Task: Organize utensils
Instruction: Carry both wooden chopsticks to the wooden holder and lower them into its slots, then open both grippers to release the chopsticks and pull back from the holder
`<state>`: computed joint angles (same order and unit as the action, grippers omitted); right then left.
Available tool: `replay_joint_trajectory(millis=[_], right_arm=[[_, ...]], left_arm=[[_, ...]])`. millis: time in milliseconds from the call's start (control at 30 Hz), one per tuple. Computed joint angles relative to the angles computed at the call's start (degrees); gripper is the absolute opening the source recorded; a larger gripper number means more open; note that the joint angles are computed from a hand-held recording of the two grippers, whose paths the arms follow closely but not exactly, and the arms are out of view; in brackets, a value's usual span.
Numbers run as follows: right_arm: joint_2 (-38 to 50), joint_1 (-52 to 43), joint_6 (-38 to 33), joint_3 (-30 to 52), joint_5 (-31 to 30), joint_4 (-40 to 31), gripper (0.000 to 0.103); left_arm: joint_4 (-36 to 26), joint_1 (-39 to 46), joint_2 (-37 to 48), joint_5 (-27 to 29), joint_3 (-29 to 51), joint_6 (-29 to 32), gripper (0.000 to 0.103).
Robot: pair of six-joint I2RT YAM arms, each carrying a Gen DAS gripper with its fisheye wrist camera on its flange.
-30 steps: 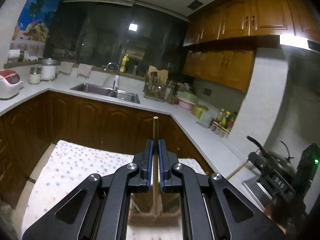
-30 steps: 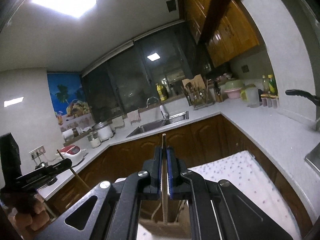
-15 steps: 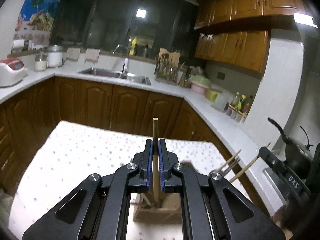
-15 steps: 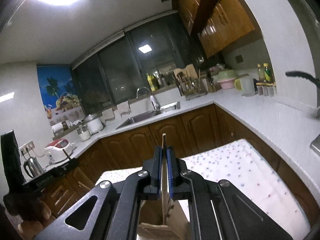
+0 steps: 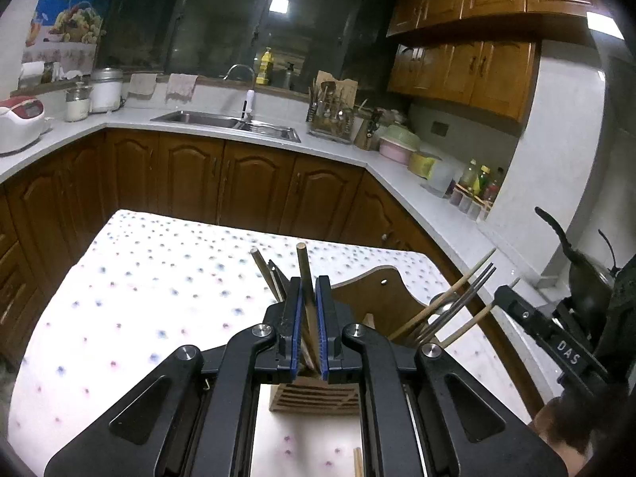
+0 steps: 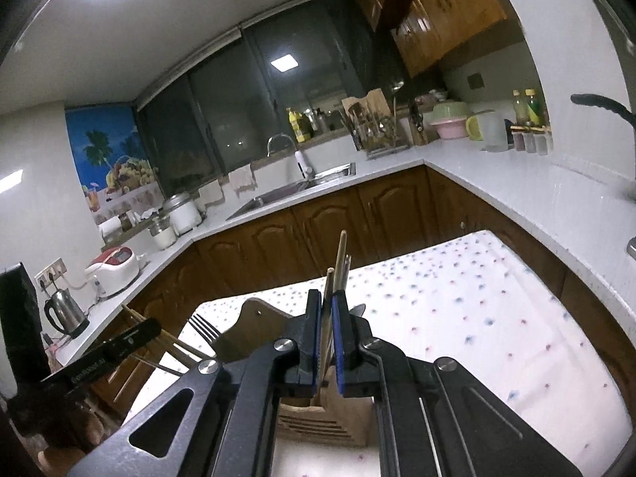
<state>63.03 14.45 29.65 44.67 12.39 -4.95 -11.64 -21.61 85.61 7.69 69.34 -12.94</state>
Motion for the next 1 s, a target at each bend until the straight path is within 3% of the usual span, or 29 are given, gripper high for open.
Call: replay_joint_trajectory(millis=[633, 667, 733, 800, 867, 1000], right_arm=[[0.0, -0.5, 0.6, -1.1, -0.9, 0.5, 0.006], [0.0, -0.8, 0.9, -1.1, -1.7, 0.3, 0.011], [-0.3, -1.0, 1.6, -1.3, -2.3, 0.3, 0.011], [-1.0, -0.7, 1.9, -1.6, -1.9, 0.2, 0.016], [-2.1, -0.5, 2.3, -2.0, -1.3, 0.1, 0.034], [-6.3, -0.4, 3.5, -3.8, -0.6, 0.0, 0.05]], left_arm=[[-0.9, 0.4, -0.7, 1.0, -0.2, 0.3, 0.006], [-0.8, 0.5, -0.6, 1.3, -0.2, 0.2, 0.006], [-0.5, 1.0, -0.9, 2.6, -0.7, 0.0, 0.007], [-0.7, 1.4, -1.5, 3.7, -1.0, -0.4, 0.018], [-0.2, 1.6, -3.1, 4.1, -2.2, -0.8, 0.029], [0.0, 1.6, -7.4, 3.9, -4.6, -1.0, 0.042]])
